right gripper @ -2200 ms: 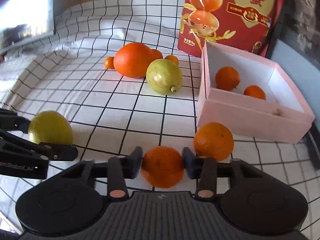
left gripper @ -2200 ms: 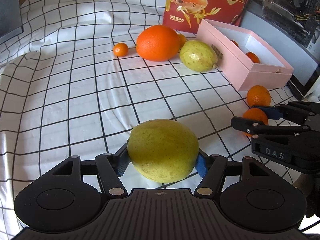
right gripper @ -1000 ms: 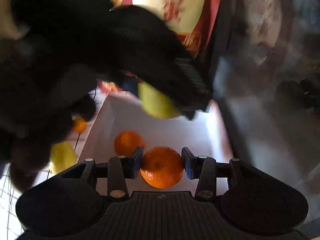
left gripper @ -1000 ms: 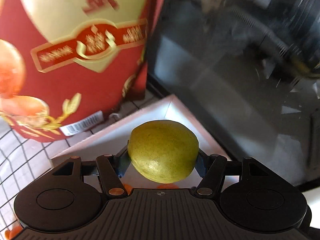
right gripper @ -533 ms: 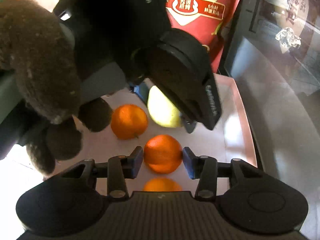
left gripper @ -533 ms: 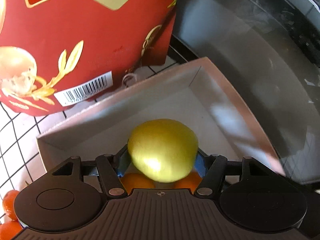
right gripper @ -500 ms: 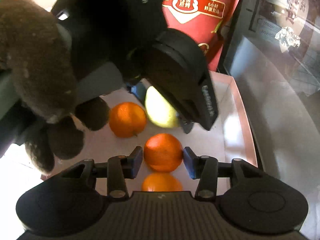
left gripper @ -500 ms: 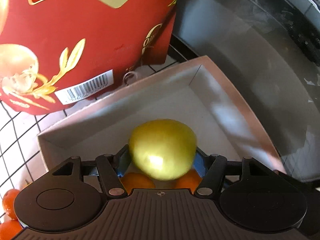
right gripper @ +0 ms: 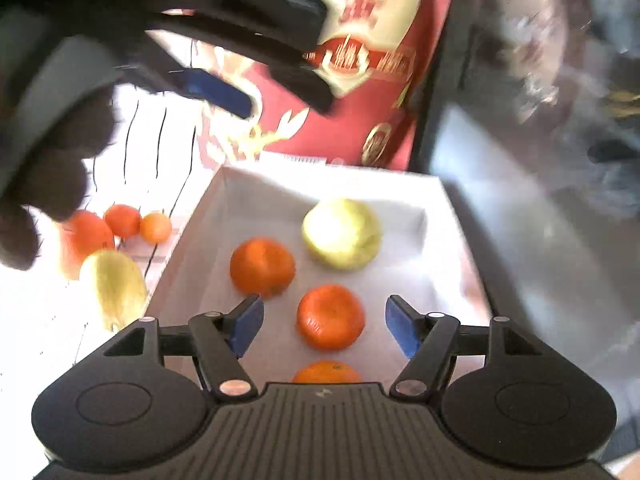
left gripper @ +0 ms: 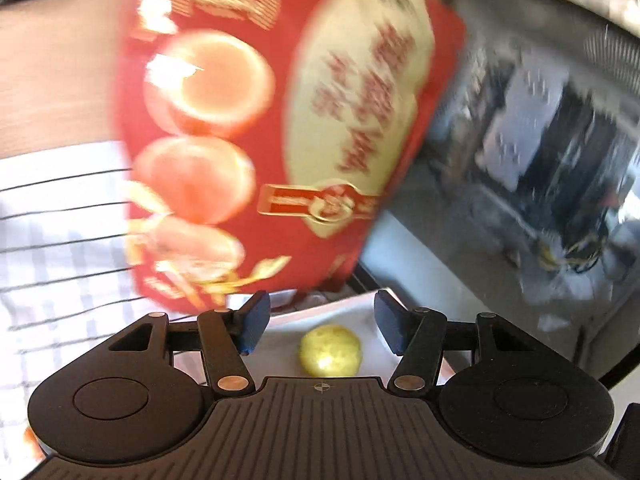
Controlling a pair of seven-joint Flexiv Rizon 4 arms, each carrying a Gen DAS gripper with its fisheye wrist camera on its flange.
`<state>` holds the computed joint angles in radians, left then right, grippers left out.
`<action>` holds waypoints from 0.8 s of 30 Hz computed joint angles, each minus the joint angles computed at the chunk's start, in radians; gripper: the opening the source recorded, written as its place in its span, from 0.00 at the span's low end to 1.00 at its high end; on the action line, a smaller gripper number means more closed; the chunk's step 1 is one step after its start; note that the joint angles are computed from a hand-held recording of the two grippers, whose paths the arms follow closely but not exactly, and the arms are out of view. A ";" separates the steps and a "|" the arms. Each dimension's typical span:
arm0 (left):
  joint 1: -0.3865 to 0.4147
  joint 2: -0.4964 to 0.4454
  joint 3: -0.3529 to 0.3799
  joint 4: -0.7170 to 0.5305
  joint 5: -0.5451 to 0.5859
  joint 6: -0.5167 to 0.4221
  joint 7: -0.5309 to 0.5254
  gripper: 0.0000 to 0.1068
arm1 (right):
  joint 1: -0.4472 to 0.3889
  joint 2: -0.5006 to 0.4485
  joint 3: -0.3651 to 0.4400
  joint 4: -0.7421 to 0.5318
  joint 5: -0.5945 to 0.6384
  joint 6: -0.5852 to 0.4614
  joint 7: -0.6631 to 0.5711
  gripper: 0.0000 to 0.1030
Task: Organize fruits
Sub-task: 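Withdraw both grippers from the box toward the remaining fruit on the cloth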
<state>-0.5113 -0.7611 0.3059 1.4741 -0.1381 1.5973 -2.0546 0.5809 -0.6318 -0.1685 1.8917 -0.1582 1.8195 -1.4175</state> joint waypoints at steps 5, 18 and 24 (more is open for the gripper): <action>-0.129 0.108 0.149 0.229 -0.015 0.076 -0.066 0.59 | 0.004 0.059 0.011 0.065 0.032 0.024 -0.003 0.72; -0.167 0.206 0.038 0.650 -0.155 0.269 -0.159 0.59 | 0.170 0.151 -0.008 0.300 0.224 0.121 -0.120 0.75; -0.059 0.218 -0.099 0.652 -0.098 0.327 -0.036 0.59 | 0.257 0.132 -0.058 0.322 0.275 0.103 -0.103 0.75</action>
